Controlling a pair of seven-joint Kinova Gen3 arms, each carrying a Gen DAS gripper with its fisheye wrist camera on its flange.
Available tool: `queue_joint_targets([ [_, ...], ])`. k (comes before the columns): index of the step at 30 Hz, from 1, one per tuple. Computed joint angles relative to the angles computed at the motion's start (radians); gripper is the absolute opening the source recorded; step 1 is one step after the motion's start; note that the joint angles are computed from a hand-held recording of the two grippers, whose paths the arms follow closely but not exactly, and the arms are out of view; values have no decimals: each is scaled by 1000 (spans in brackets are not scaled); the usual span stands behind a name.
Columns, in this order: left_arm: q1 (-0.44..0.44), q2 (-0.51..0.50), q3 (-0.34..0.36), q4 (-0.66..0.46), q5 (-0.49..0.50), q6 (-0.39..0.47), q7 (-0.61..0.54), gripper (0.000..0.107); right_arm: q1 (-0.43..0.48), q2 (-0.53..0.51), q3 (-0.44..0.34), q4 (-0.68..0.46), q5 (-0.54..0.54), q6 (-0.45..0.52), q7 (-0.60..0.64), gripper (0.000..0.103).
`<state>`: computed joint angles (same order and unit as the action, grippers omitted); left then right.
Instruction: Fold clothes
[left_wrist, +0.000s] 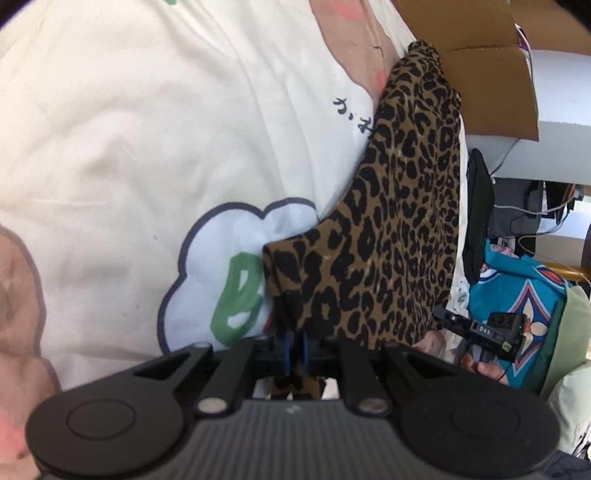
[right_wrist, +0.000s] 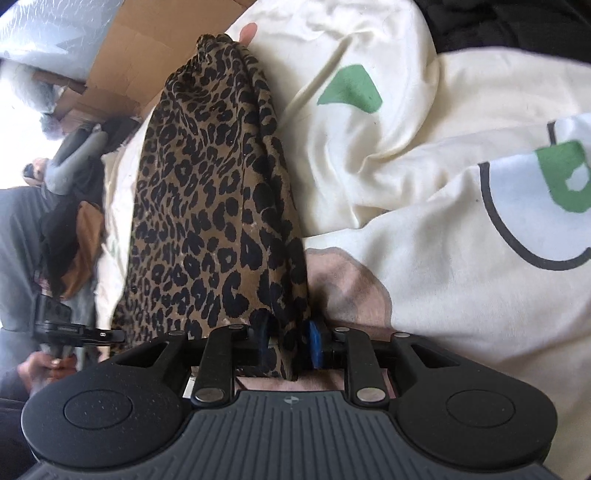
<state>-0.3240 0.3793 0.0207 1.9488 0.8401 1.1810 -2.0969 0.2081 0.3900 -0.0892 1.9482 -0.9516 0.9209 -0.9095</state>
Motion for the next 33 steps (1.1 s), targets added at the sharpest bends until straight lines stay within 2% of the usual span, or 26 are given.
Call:
queue_joint_targets([
  [3,-10,13,-1,-2,4,11,-4,7,24,18,-1,-4,-19,33,21,26],
  [4,-13,13,-2,-4,4,18,-1,6,20,14,0,-6,-11,35,21,13],
  [5,-17,7,-2,-5,3,28,-2,6,16,9,1,-8,-3,38,21,8],
  [7,-24,-4,-4,-9,1,48,-5,6,6,-9,3,-6,11,32,22,6],
  [11,-41,-35,-12,-23,3,102,-25,6,19,-53,1,17,-24,48,74,5],
  [21,-66,-87,-51,-98,-55,253,-14,5,20,-101,53,4,-9,204,88,5],
  [25,-73,-108,-64,-86,-72,303,-9,5,22,-123,69,16,-2,254,80,5],
  [29,-106,-116,-85,-66,-72,370,-55,5,25,-159,91,40,13,308,63,5],
  [33,-122,-141,-112,-40,-79,374,-46,5,23,-188,110,73,10,330,56,5],
])
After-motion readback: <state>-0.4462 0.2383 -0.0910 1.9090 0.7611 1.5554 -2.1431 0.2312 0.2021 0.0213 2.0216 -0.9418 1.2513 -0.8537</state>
